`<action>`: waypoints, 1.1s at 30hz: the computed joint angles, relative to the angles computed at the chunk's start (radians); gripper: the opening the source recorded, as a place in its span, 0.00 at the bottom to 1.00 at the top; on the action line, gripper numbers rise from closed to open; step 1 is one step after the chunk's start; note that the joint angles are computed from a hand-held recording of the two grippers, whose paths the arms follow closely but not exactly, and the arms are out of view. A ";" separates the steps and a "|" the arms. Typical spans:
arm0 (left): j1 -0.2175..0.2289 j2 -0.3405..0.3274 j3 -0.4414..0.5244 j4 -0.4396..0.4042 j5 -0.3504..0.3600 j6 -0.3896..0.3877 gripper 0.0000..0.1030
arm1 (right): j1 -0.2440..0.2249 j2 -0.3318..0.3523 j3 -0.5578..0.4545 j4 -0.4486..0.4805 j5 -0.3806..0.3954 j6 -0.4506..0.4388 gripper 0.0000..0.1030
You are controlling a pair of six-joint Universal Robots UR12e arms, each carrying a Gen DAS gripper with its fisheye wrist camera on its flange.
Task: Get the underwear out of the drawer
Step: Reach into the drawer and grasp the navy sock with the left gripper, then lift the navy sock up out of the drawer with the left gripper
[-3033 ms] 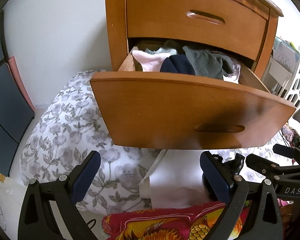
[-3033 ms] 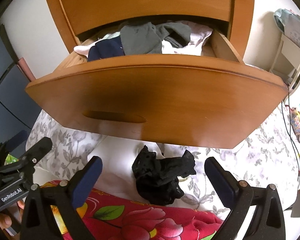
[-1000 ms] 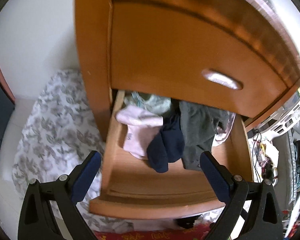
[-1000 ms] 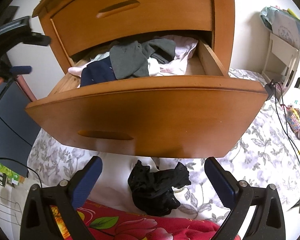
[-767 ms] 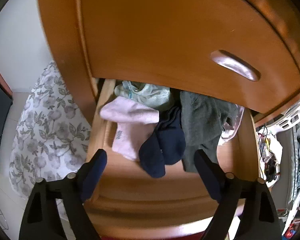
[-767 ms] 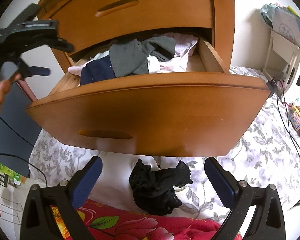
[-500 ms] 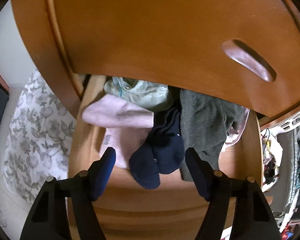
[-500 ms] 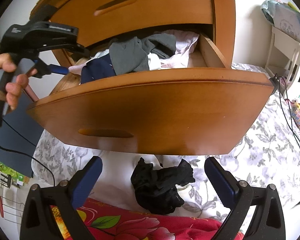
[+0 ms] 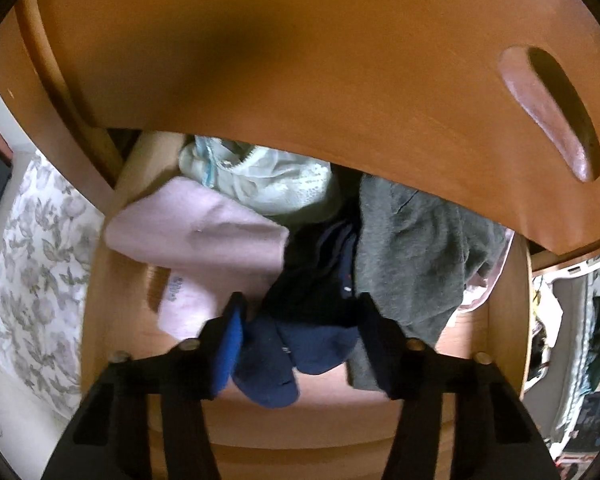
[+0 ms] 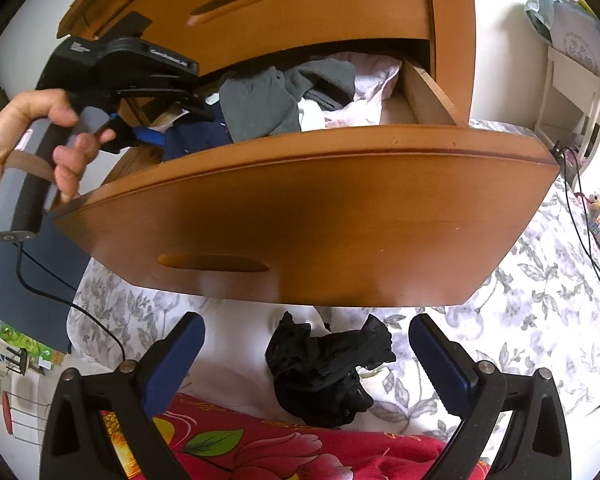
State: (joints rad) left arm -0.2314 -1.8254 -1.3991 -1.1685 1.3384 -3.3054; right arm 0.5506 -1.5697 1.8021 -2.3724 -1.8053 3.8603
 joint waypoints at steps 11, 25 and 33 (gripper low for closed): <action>-0.018 0.009 -0.007 0.011 -0.046 0.074 0.29 | -0.003 0.003 -0.003 0.006 0.015 -0.003 1.00; -0.010 0.004 -0.017 0.010 -0.054 0.066 0.23 | -0.008 0.004 -0.002 0.011 0.033 -0.001 1.00; -0.010 0.032 -0.062 0.092 0.022 0.052 0.20 | -0.009 0.004 -0.002 0.013 0.036 -0.003 1.00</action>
State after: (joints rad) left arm -0.2414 -1.7937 -1.4607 -1.0762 1.3604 -3.2532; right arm 0.5417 -1.5657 1.7997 -2.3593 -1.7692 3.8573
